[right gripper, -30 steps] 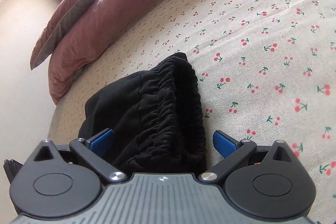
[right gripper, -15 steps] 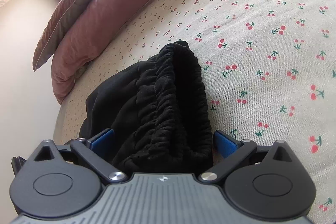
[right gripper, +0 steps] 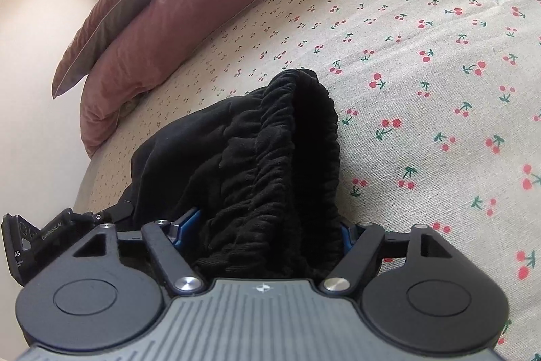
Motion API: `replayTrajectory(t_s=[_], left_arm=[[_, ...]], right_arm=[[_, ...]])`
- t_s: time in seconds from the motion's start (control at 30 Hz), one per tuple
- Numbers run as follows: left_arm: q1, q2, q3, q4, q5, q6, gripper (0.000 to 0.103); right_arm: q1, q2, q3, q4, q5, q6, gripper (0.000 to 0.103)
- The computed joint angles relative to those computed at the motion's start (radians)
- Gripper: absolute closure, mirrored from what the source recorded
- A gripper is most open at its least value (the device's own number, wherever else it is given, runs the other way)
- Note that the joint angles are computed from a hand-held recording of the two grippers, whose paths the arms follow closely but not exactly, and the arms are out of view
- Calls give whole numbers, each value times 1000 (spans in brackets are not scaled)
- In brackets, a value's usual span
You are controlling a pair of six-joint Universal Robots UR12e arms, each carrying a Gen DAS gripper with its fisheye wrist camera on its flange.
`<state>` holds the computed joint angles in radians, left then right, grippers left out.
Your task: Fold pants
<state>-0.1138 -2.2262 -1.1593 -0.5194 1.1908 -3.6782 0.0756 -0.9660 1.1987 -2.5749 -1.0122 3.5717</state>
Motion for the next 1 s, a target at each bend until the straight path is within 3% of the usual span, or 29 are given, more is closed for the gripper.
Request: replayTrajectory(t_s=[0.13, 0.3, 0.43, 0.53, 0.6, 0.67, 0.77, 0.8, 0.87, 1.0], left_arm=[[-9, 3, 6, -17, 57, 12, 53], [1, 9, -23, 76, 27, -32, 70], [3, 5, -33, 196, 5, -41, 73], [2, -9, -17, 289, 5, -57, 73], [4, -21, 0, 309, 18, -72, 73], [5, -36, 28, 258, 32, -69, 72], [4, -60, 67, 130, 68, -52, 69], [5, -67, 71, 105, 75, -46, 65], [12, -71, 59, 130, 57, -54, 64], [13, -65, 68, 100, 56, -39, 62]], right_arm=[[6, -4, 1, 2, -20, -41, 62], [17, -12, 7, -71, -39, -75, 70], [11, -3, 2, -194, 4, -58, 73], [15, 20, -41, -233, 0, -102, 73], [12, 45, -73, -258, -2, -98, 74], [11, 76, -105, -258, -17, -76, 74], [25, 111, -158, -92, -84, -105, 68], [30, 118, -159, -75, -108, -122, 59], [29, 120, -150, -108, -98, -140, 56], [28, 114, -173, -36, -104, -119, 54]])
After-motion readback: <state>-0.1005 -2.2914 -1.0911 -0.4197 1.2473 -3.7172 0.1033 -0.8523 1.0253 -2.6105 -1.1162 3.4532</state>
